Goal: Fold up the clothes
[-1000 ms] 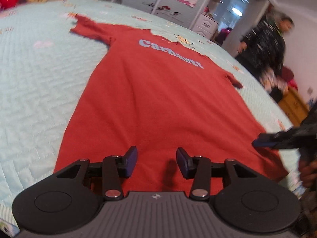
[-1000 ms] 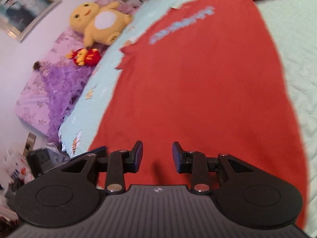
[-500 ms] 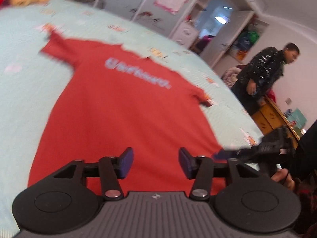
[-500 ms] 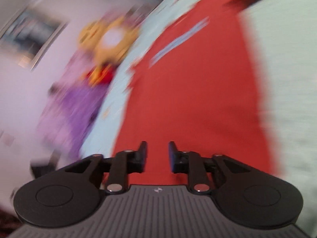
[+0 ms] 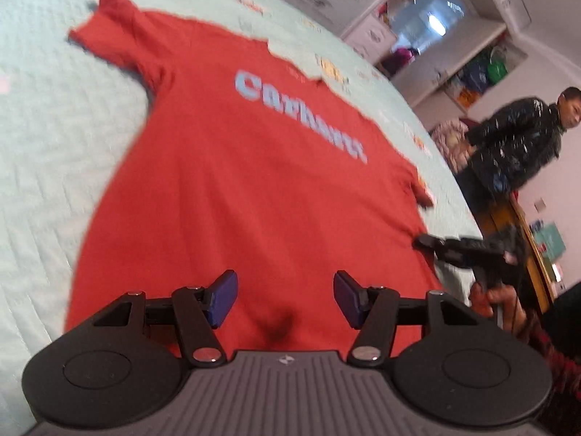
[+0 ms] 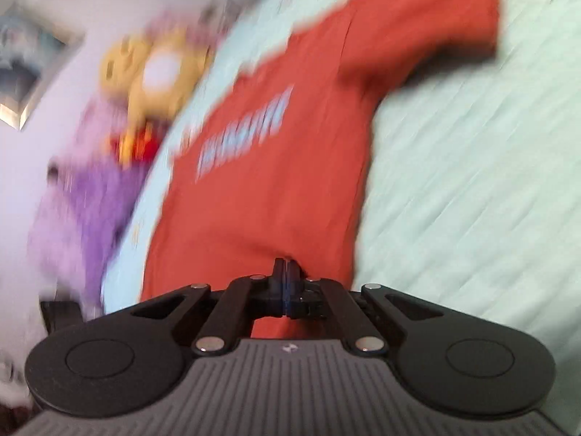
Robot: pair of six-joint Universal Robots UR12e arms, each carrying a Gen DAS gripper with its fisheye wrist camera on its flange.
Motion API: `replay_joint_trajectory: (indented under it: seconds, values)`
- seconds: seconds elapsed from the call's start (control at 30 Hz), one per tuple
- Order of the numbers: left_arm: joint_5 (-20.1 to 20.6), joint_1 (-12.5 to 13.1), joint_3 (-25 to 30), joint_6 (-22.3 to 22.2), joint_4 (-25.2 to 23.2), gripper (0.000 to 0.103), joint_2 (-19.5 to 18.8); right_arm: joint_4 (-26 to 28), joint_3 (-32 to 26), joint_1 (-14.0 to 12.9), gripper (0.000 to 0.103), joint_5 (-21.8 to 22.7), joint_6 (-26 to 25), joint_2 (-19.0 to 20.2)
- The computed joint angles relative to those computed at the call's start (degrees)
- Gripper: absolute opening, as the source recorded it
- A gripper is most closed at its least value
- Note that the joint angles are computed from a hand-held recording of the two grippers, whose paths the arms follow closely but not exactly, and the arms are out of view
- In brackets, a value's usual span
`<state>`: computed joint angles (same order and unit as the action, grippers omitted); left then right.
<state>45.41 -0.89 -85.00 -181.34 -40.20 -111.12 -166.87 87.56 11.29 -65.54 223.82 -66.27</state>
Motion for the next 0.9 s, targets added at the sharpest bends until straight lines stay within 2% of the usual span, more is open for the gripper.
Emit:
replay_joint_trajectory:
  seconds: [0.03,0.07,0.1,0.13,0.17,0.2,0.27,0.33,0.37,0.4,0.43,0.47,0.53,0.57,0.6,0.63,0.67,0.7,0.73,0.77,0.8,0.83,0.9]
  values:
    - [-1.3,0.1,0.1,-0.5,0.6,0.061,0.0,-2.4,0.1,0.3,0.011,0.8,0.5,0.2]
    - [-3.5,0.0,1.0,0.7,-1.2,0.062,-0.5,-4.3,-0.7,1.0,0.016,3.9,1.5,1.2]
    - [-5.6,-0.2,1.9,2.1,-3.4,0.063,-1.0,-3.9,-2.0,1.2,0.017,9.5,0.3,2.1]
    - [-7.7,-0.4,2.9,3.8,-5.8,0.063,-1.6,-1.0,-4.1,1.6,0.024,15.5,-3.4,3.4]
    - [-9.5,-0.6,4.0,5.6,-8.5,0.063,-2.2,4.2,-6.2,2.0,0.026,20.6,-9.4,4.3]
    - [-9.3,-1.3,6.2,7.9,-12.3,0.063,-3.3,10.2,-8.7,2.9,0.026,23.3,-15.4,5.2]
    - [-8.2,-2.6,11.3,12.6,-20.7,0.063,-6.1,22.1,-14.0,3.6,0.026,25.7,-26.1,7.4]
    - [-7.2,-3.7,17.4,17.4,-30.0,0.063,-9.4,28.1,-19.0,2.9,0.026,26.1,-30.1,10.0]
    - [-8.3,-3.9,20.5,18.7,-32.7,0.063,-11.5,29.3,-21.2,2.6,0.023,25.8,-30.2,11.4]
    - [-9.2,-4.0,22.9,18.5,-32.9,0.063,-13.3,28.3,-22.8,1.7,0.021,24.4,-27.9,12.5]
    - [-8.9,-3.6,24.7,15.9,-30.7,0.065,-14.7,25.7,-23.9,1.0,0.018,22.7,-24.2,13.5]
    - [-8.4,-3.3,25.7,11.9,-26.1,0.065,-15.9,20.8,-23.8,0.3,0.018,20.0,-18.2,14.0]
    - [-5.9,-3.1,27.2,0.2,-14.1,0.062,-18.4,11.8,-21.3,-0.3,0.015,9.9,-6.2,13.4]
    - [-4.2,-2.5,27.8,-5.8,-9.8,0.062,-19.3,8.0,-19.9,-0.5,0.015,5.6,-0.5,12.9]
    - [-5.0,-1.8,28.0,-11.8,-6.5,0.062,-20.1,4.4,-18.3,-0.4,0.016,3.6,2.8,12.3]
    - [-6.9,-1.4,27.5,-16.0,-2.6,0.062,-20.5,1.9,-16.9,-0.4,0.022,3.0,4.2,11.7]
    - [-8.9,-0.9,27.4,-17.8,-0.4,0.063,-21.0,0.7,-16.4,-0.3,0.029,4.8,3.1,11.3]
    - [-10.4,-0.9,27.6,-17.2,-0.3,0.065,-21.2,0.6,-16.8,0.0,0.031,8.8,1.2,11.6]
    - [-12.8,-0.9,28.4,-14.3,-2.5,0.068,-21.7,2.0,-17.5,0.2,0.033,13.2,-1.8,12.0]
    - [-14.9,-1.0,29.3,-11.0,-5.6,0.070,-22.2,4.5,-17.9,0.2,0.034,16.9,-6.2,11.9]
    - [-15.3,-1.3,30.8,-7.9,-9.5,0.071,-22.8,7.9,-18.7,0.2,0.034,20.2,-10.9,11.9]
    - [-15.7,-1.5,32.4,-4.7,-13.6,0.071,-23.6,12.3,-20.9,0.3,0.034,22.3,-15.3,12.7]
    - [-16.2,-2.0,36.1,1.5,-21.6,0.069,-25.3,21.6,-25.7,0.6,0.034,22.6,-22.0,14.4]
